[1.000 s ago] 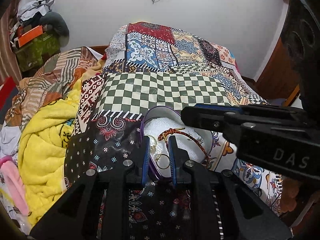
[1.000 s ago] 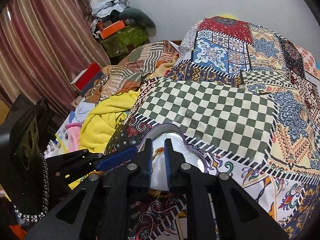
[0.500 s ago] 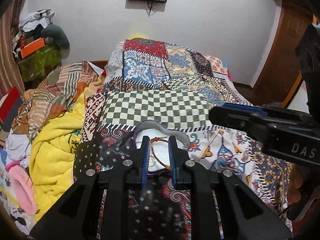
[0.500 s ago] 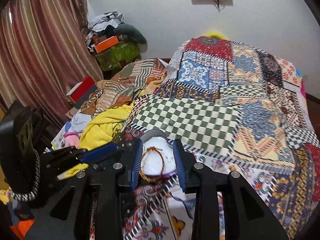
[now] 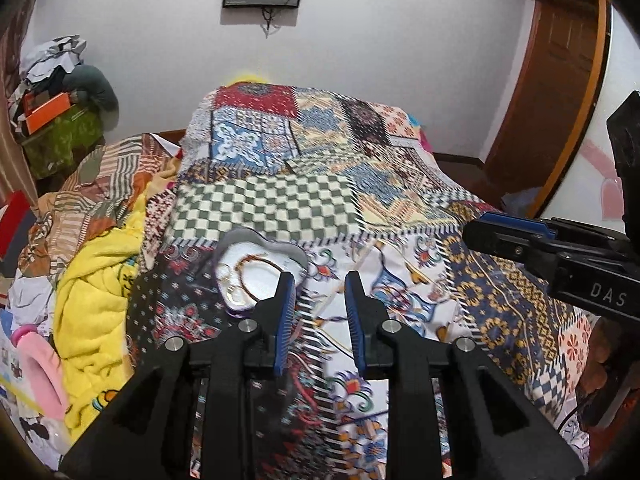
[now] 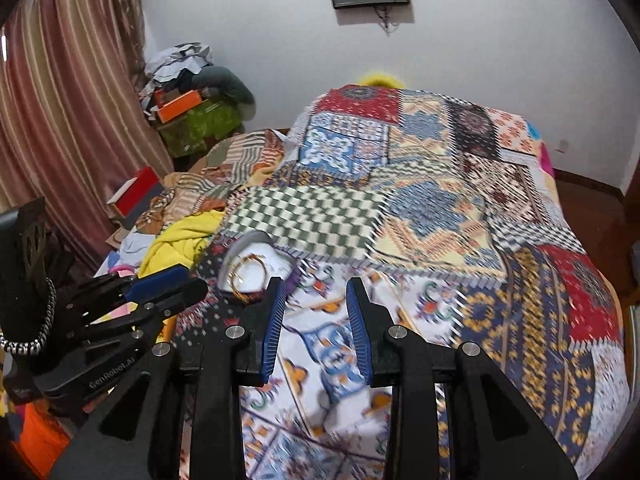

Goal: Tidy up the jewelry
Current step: 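Move both tools back from the tin to the remaining rings on the cover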

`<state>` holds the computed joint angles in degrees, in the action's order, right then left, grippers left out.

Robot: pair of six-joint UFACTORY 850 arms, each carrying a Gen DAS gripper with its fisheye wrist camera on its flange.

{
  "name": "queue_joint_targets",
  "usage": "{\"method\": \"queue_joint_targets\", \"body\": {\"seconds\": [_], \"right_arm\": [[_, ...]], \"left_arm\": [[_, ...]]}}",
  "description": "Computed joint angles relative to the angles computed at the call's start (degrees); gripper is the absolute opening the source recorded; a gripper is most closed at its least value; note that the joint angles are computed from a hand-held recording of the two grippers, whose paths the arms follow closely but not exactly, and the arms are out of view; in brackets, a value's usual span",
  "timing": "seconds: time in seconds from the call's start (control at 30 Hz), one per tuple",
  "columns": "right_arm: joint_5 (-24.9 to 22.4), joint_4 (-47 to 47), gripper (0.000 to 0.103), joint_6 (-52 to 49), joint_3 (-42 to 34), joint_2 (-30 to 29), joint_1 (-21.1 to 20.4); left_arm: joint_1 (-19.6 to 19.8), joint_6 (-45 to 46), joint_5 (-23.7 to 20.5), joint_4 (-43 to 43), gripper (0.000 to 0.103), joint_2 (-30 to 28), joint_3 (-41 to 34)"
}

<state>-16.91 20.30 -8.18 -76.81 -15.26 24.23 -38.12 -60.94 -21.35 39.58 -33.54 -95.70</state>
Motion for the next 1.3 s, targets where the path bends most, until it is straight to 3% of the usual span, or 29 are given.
{"method": "queue_joint_targets", "body": {"seconds": [0.17,0.57,0.67,0.77,0.83,0.93,1.07,1.23,1.3], "right_arm": [[0.0,-2.4,0.029,3.3,3.8,2.2,-1.0],[-2.8,1.1,0.029,0.7,10.0,4.0,-1.1],[-4.0,0.3,0.029,0.5,10.6,3.2,-0.2],[-6.0,7.6,0.029,-5.9,10.8,2.0,-0.5],[-6.3,7.4,0.029,-5.4,10.8,1.3,-0.3],[-6.7,8.0,0.029,-6.3,10.7,0.6,-0.1],[-6.9,9.9,0.029,-8.4,11.1,0.0,-0.1],[-4.4,10.4,0.010,-8.5,12.1,0.1,-0.1],[-3.8,11.8,0.010,-10.4,12.6,0.4,-0.1]], "left_arm": [[-1.2,6.3,-0.5,-6.3,0.024,-1.3,-1.0],[-2.2,20.0,-2.0,-20.8,0.024,-3.7,-2.0],[-2.1,21.3,-2.1,-22.4,0.024,-3.7,-1.6],[-2.0,22.1,-2.5,-23.4,0.024,-3.8,-1.4],[-1.9,22.5,-2.7,-24.1,0.025,-3.9,-1.3],[-1.8,22.6,-3.1,-24.6,0.032,-3.9,-0.9],[-1.6,24.0,-3.5,-26.2,0.033,-4.2,-0.8],[-1.6,26.3,-4.2,-28.7,0.033,-5.1,-1.4],[-1.6,27.3,-4.6,-29.9,0.033,-5.7,-2.0]]}}
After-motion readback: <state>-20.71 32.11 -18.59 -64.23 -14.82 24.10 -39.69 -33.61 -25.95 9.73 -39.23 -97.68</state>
